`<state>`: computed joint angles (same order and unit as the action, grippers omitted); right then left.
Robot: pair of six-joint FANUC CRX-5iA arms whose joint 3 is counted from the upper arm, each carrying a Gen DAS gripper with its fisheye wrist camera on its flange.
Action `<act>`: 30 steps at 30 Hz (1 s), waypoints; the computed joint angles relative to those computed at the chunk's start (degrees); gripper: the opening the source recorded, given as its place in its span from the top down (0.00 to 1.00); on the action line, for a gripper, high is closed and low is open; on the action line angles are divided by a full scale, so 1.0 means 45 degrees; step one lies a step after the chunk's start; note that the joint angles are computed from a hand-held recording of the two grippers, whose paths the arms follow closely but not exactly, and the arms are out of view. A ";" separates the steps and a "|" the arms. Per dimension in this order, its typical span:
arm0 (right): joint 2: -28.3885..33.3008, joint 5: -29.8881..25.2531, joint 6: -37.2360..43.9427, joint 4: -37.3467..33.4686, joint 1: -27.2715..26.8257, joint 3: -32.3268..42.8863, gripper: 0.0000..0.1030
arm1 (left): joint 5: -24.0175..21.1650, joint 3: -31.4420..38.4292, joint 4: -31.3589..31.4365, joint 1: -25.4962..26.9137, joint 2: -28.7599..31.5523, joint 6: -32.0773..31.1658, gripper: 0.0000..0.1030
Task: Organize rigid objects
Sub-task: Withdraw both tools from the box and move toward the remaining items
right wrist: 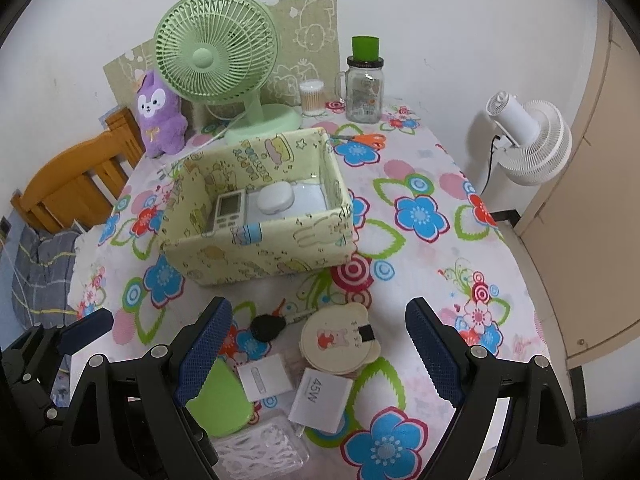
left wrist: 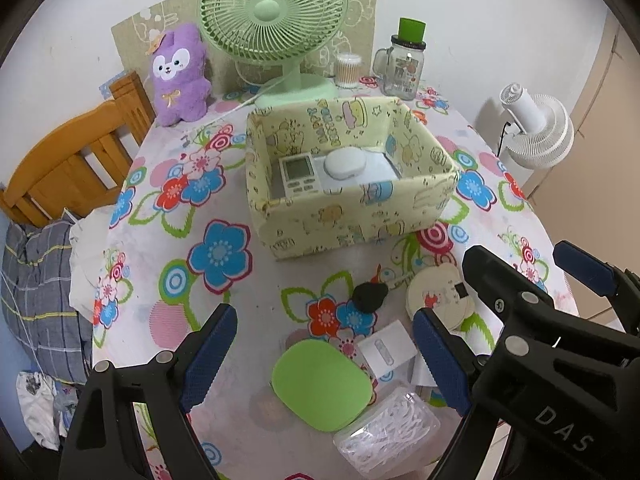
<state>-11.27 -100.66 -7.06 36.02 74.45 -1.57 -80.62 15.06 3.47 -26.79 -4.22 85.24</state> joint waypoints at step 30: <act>-0.1321 0.1075 -0.1245 -0.0820 0.1384 -0.2865 0.12 | 0.0800 -0.2754 -0.1426 -0.1206 -0.1348 0.2723 0.12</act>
<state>-17.21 -95.82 -12.66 32.33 80.68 -14.46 -77.02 2.67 -2.94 -32.22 -10.29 97.49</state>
